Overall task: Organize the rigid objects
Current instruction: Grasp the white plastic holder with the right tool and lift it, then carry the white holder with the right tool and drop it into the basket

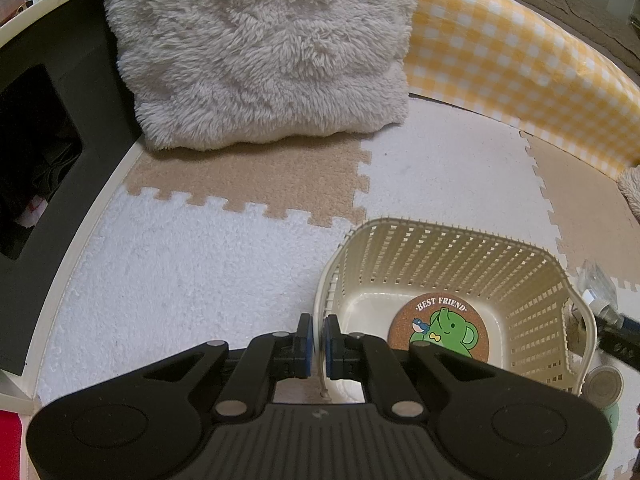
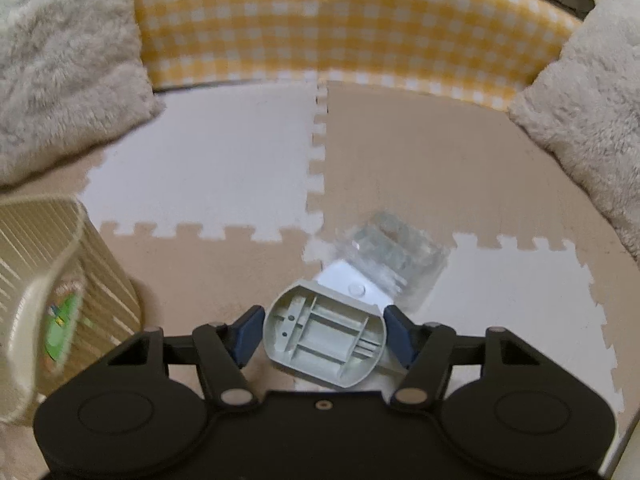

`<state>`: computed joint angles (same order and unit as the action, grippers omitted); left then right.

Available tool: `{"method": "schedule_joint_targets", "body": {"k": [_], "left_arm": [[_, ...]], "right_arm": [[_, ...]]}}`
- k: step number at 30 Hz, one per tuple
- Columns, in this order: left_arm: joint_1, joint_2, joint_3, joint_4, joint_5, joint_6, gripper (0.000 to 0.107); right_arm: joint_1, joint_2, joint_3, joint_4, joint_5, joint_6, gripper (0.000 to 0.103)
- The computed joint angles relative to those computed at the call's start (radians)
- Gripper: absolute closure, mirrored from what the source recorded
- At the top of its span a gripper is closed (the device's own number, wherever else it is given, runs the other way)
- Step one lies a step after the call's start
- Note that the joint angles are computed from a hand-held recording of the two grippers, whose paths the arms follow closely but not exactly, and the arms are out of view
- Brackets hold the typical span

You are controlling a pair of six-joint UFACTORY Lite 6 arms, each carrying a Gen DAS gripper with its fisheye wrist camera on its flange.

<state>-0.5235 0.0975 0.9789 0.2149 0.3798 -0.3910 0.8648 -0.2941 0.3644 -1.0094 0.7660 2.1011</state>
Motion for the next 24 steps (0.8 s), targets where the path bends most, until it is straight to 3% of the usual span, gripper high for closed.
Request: {"method": "schedule_joint_targets", "body": {"k": [13, 17, 24], "left_arm": [[-0.004, -0.004, -0.006, 0.006, 0.000, -0.009, 0.101], [-0.005, -0.001, -0.004, 0.008, 0.000, -0.012, 0.101], [-0.002, 0.001, 0.002, -0.007, 0.010, 0.003, 0.101]], "right_arm": [[0.289, -0.246, 0.120, -0.122, 0.252, 0.044, 0.037], [0.347, -0.181, 0.197, -0.199, 0.205, 0.055, 0.037], [0.326, 0.010, 0.312, -0.310, -0.009, 0.089, 0.037]]}}
